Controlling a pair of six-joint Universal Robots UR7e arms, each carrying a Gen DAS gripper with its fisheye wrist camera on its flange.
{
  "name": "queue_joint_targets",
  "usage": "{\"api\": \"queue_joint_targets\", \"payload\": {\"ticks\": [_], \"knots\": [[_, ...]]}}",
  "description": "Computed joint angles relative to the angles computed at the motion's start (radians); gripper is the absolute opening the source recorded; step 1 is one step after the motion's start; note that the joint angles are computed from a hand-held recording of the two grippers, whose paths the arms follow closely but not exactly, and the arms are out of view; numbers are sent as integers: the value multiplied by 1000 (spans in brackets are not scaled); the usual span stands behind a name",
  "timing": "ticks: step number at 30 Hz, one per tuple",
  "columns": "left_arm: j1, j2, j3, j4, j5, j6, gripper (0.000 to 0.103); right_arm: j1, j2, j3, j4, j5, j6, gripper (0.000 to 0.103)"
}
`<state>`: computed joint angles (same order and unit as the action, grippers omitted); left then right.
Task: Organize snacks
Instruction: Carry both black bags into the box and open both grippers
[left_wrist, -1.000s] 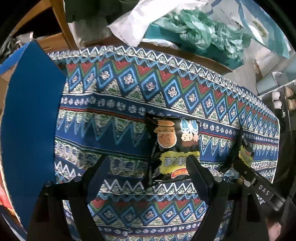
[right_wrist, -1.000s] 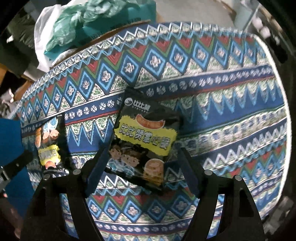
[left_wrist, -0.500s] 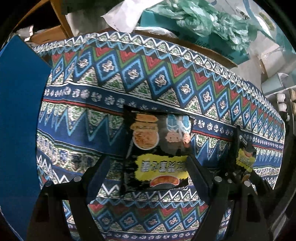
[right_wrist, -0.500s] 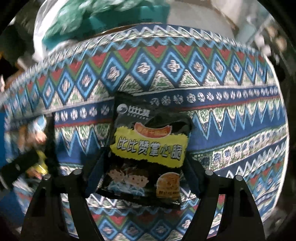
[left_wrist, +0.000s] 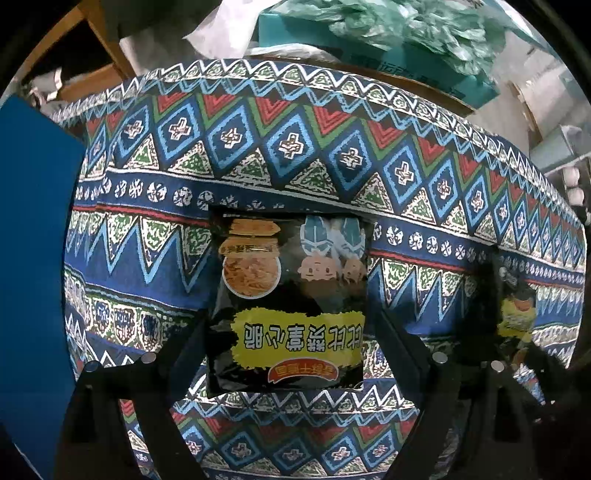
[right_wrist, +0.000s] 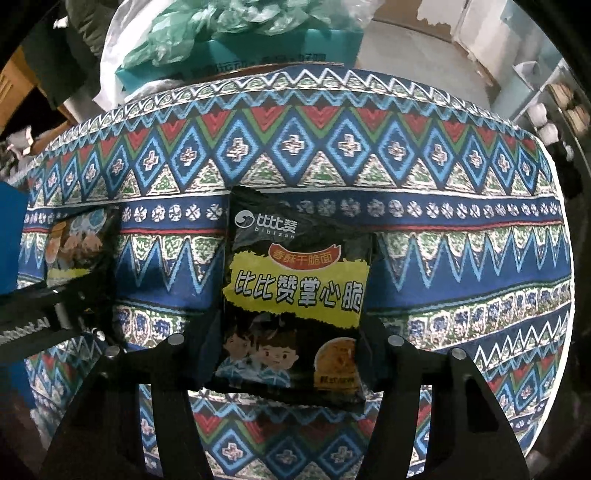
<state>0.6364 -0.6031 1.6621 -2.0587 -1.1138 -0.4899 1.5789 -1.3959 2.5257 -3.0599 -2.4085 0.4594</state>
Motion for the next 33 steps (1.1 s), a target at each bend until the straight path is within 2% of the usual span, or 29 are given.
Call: {"api": "queue_joint_targets", "payload": {"ticks": [3,5,6,9,12,15,24,33], "knots": [[-17,5,21,-25,25,18,87,-21,-73,31,6,26,-21,60],[-40,7,36,-25,62,21,76,-20,-113,42,18,35,-26,60],[-45,8,40,-30,69,26,76,-17,-130,46,25,37,-28,60],[-53,-4,59,-57,56,37,67,1,-175,51,64,29,-31,60],[-43,-17,58,-54,28,47,66,33,-196,40,117,7,-28,60],[-39,-37,74,-54,37,65,66,68,-205,21,204,-33,2,60],[-22,-153,129,-59,63,151,66,163,-158,-47,283,-48,40,60],[-30,-291,159,-44,69,228,66,296,-122,-125,389,-87,92,60]]}}
